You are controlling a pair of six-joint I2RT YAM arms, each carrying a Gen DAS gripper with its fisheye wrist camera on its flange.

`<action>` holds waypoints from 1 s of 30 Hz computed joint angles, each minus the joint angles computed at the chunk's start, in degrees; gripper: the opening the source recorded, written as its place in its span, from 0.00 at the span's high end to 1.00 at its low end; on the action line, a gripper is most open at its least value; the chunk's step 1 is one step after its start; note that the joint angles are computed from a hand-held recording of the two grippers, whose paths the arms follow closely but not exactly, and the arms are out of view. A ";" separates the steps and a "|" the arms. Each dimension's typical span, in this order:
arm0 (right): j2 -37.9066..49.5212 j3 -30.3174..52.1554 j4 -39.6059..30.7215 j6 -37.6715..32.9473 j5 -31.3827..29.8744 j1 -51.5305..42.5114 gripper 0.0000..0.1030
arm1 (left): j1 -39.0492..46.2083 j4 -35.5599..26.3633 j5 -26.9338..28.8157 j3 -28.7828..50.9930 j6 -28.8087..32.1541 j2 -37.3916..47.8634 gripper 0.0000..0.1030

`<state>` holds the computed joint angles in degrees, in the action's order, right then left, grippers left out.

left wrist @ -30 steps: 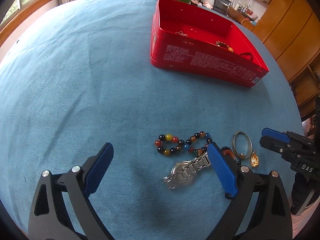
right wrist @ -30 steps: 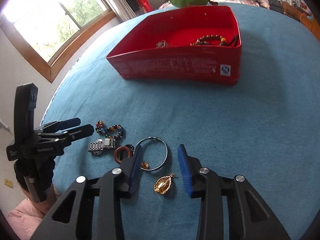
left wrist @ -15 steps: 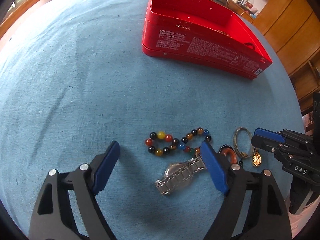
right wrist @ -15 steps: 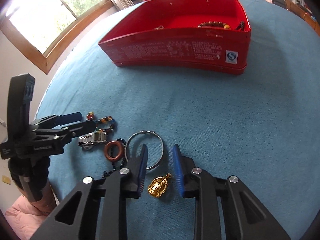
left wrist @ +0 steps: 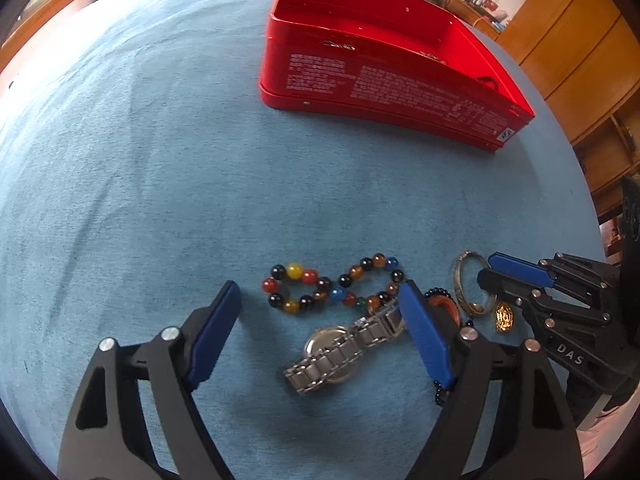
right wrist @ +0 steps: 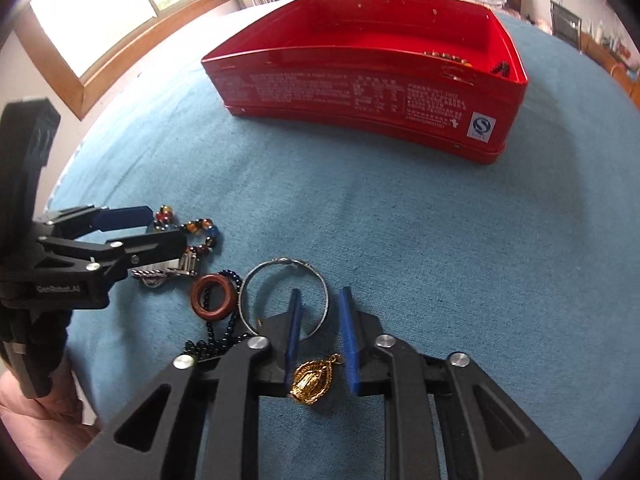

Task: Organize jewelry
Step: 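Grasp a silver bangle with the right tool while the left tool grasps the multicolour bead bracelet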

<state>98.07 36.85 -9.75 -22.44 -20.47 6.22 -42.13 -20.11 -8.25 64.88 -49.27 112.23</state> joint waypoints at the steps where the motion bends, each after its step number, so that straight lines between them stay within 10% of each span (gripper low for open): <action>1: -0.28 -0.48 0.69 0.03 0.51 0.39 0.90 | -0.25 -0.35 -0.46 0.64 0.18 0.42 0.32; 8: 1.14 1.05 -0.39 2.08 -2.01 -0.17 0.98 | 0.28 2.62 3.72 2.57 2.17 1.88 0.85; 13: 1.79 3.07 -1.45 2.35 -3.67 -2.35 0.98 | 1.81 3.91 5.67 4.27 2.80 3.55 0.96; 19: 3.64 6.86 -2.91 2.09 -5.20 -6.29 0.98 | 3.42 4.56 6.93 5.94 4.79 4.60 0.93; 23: 4.61 7.81 -3.64 0.97 -6.12 -8.36 0.98 | 2.25 4.87 6.25 6.31 5.68 4.06 0.45; 30: 5.63 7.88 -3.04 1.16 -7.45 -9.32 0.98 | 0.55 -2.56 3.24 13.66 5.41 9.52 0.42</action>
